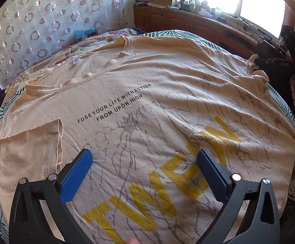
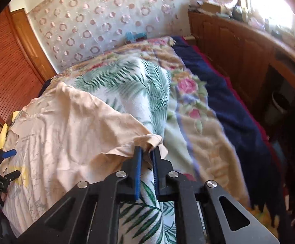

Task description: Fold small clothes

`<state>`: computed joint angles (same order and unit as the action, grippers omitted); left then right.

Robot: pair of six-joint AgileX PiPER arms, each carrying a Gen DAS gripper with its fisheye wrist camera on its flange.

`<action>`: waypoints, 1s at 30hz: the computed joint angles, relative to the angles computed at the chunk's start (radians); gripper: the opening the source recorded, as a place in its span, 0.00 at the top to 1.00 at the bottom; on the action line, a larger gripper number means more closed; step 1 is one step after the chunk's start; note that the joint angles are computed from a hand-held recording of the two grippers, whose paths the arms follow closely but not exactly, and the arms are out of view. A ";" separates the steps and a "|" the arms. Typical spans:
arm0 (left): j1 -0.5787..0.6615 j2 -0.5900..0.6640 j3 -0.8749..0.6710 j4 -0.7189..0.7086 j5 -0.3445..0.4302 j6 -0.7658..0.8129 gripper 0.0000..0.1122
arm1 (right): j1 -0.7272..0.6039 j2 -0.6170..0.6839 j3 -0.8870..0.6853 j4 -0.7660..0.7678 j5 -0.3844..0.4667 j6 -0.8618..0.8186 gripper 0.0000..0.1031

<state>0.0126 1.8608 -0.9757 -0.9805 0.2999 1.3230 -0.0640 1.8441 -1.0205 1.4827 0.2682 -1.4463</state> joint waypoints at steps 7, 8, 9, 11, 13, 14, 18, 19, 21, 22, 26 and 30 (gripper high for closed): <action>0.005 -0.002 0.002 -0.004 0.003 0.006 0.09 | 0.072 -0.129 0.031 0.106 0.001 -0.164 0.96; 0.006 -0.002 0.000 -0.001 0.005 0.005 0.09 | 0.088 -0.141 0.025 0.088 0.004 -0.154 0.96; 0.005 -0.002 0.002 -0.005 0.003 0.007 0.09 | 0.108 -0.152 0.018 0.082 0.008 -0.153 0.96; 0.004 0.001 -0.002 -0.002 0.004 0.003 0.09 | 0.154 -0.163 -0.005 0.046 0.013 -0.127 0.96; 0.005 0.000 -0.001 -0.004 0.005 0.005 0.09 | 0.196 -0.160 -0.038 -0.011 0.045 -0.069 0.96; 0.005 -0.002 0.003 -0.011 0.003 0.011 0.09 | 0.208 -0.151 -0.055 -0.029 0.082 -0.048 0.96; 0.005 -0.002 0.003 -0.012 0.003 0.012 0.09 | 0.289 -0.108 -0.115 -0.175 0.086 0.077 0.87; 0.006 -0.003 0.004 -0.011 0.003 0.013 0.09 | 0.294 -0.100 -0.117 -0.174 0.074 0.062 0.79; 0.005 -0.002 0.003 -0.011 0.003 0.012 0.09 | 0.292 -0.098 -0.099 -0.138 0.042 0.022 0.74; 0.005 -0.002 0.003 -0.011 0.003 0.012 0.09 | 0.284 -0.091 -0.104 -0.162 0.028 0.048 0.73; 0.005 -0.002 0.003 -0.010 0.003 0.011 0.09 | 0.257 -0.065 -0.082 -0.341 -0.029 0.253 0.71; 0.005 -0.002 0.002 -0.010 0.003 0.011 0.09 | 0.213 -0.024 -0.032 -0.380 -0.034 0.318 0.71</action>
<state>0.0178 1.8590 -0.9733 -0.9907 0.3034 1.3340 0.1486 1.8205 -1.0527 1.1031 0.2343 -1.1281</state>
